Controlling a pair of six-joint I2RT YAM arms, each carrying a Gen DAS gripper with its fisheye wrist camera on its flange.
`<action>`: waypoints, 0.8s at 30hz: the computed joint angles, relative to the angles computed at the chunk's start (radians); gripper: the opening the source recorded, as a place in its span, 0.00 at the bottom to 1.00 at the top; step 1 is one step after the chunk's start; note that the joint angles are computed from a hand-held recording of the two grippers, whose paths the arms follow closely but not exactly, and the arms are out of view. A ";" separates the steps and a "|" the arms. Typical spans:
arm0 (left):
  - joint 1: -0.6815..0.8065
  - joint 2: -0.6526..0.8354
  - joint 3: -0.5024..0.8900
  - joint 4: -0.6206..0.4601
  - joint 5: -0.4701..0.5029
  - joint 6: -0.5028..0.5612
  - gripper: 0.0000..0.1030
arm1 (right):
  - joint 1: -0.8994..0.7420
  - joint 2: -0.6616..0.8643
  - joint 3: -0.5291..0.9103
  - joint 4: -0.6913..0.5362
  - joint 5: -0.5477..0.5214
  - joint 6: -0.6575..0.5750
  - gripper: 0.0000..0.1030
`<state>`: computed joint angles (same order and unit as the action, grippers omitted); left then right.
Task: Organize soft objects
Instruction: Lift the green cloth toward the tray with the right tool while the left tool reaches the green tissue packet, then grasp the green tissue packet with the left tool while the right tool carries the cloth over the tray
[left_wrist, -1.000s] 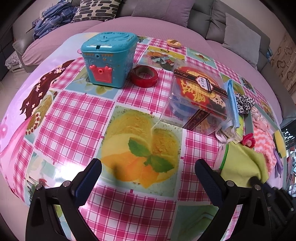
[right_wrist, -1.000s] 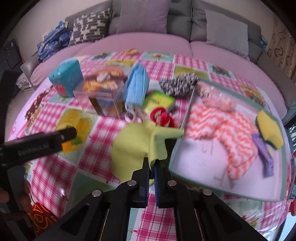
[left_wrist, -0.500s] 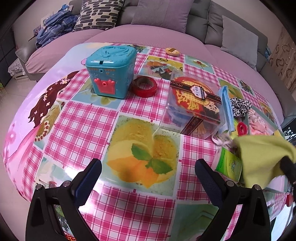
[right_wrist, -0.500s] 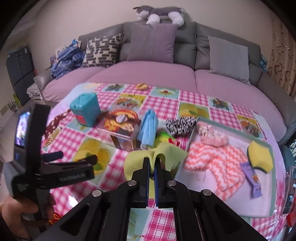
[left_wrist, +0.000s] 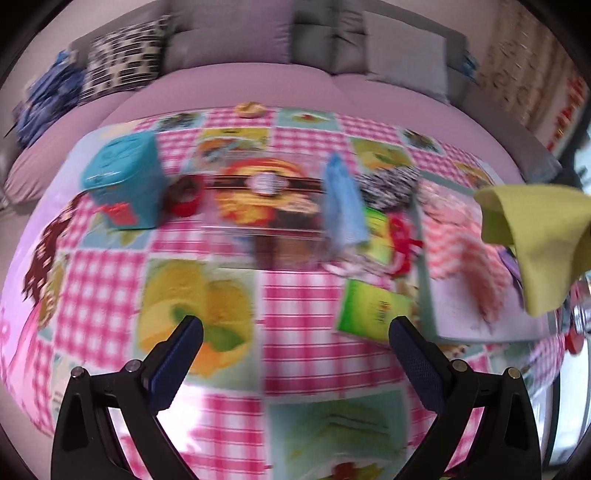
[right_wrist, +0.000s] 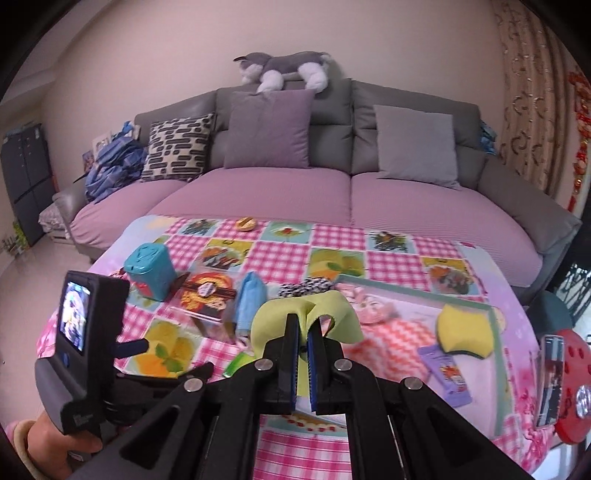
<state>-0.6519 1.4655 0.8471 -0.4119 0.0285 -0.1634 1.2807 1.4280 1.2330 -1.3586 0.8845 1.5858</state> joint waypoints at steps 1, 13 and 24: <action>-0.013 0.023 0.013 0.001 0.006 0.007 0.98 | 0.005 -0.009 -0.004 -0.020 0.003 0.021 0.04; -0.130 0.249 0.133 -0.022 -0.031 0.020 0.98 | 0.044 -0.112 -0.107 -0.120 0.000 0.195 0.04; -0.150 0.311 0.162 -0.016 -0.041 0.032 0.64 | 0.058 -0.182 -0.201 -0.121 -0.016 0.280 0.04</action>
<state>-0.8022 1.7766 1.0087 -0.4281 -0.0126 -0.1311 1.3387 1.2459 1.0316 -1.4800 0.8687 1.8660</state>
